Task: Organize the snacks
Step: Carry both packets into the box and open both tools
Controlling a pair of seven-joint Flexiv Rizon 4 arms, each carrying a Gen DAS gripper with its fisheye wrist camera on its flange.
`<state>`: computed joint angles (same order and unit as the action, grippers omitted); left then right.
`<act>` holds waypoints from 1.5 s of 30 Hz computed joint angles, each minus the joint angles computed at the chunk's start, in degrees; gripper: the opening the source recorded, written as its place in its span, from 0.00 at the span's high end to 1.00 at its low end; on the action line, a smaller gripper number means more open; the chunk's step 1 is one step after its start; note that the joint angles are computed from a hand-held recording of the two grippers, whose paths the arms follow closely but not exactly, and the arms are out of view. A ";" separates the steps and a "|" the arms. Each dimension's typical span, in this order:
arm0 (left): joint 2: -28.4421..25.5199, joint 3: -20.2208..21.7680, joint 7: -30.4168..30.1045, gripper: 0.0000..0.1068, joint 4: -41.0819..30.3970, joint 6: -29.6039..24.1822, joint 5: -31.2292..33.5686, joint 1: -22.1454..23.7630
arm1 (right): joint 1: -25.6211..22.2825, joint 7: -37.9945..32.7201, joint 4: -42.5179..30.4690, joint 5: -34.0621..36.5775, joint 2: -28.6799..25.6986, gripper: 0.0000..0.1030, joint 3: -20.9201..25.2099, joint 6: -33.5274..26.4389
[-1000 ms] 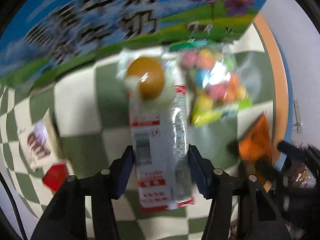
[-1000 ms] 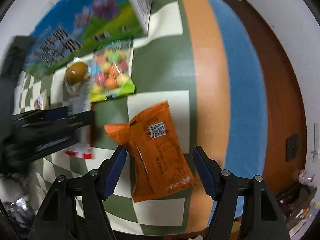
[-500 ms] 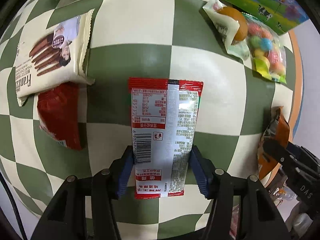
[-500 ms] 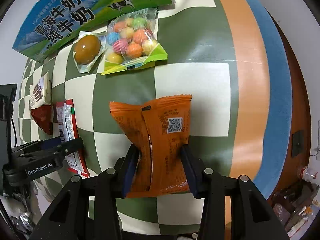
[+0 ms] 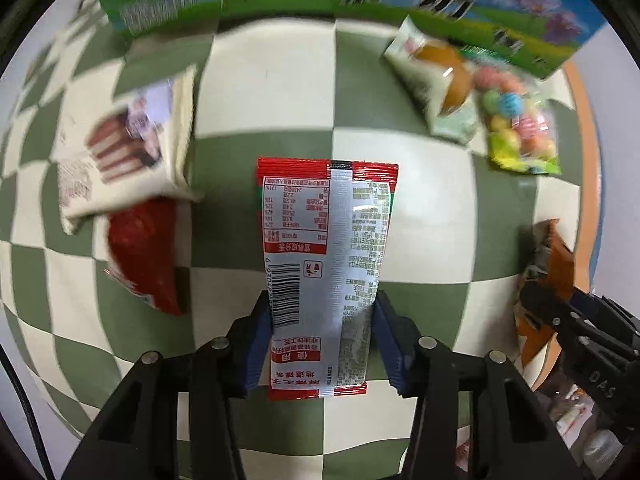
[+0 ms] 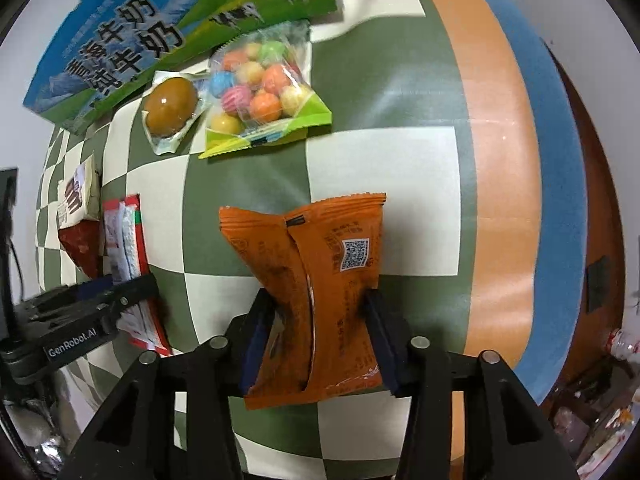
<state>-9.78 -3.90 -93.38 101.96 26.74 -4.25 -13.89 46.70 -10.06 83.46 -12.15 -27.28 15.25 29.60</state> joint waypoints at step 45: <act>-1.69 -0.48 6.17 0.58 -16.14 -4.60 -11.97 4.08 | 1.47 2.77 -6.00 -5.01 -0.69 0.52 -3.32 9.93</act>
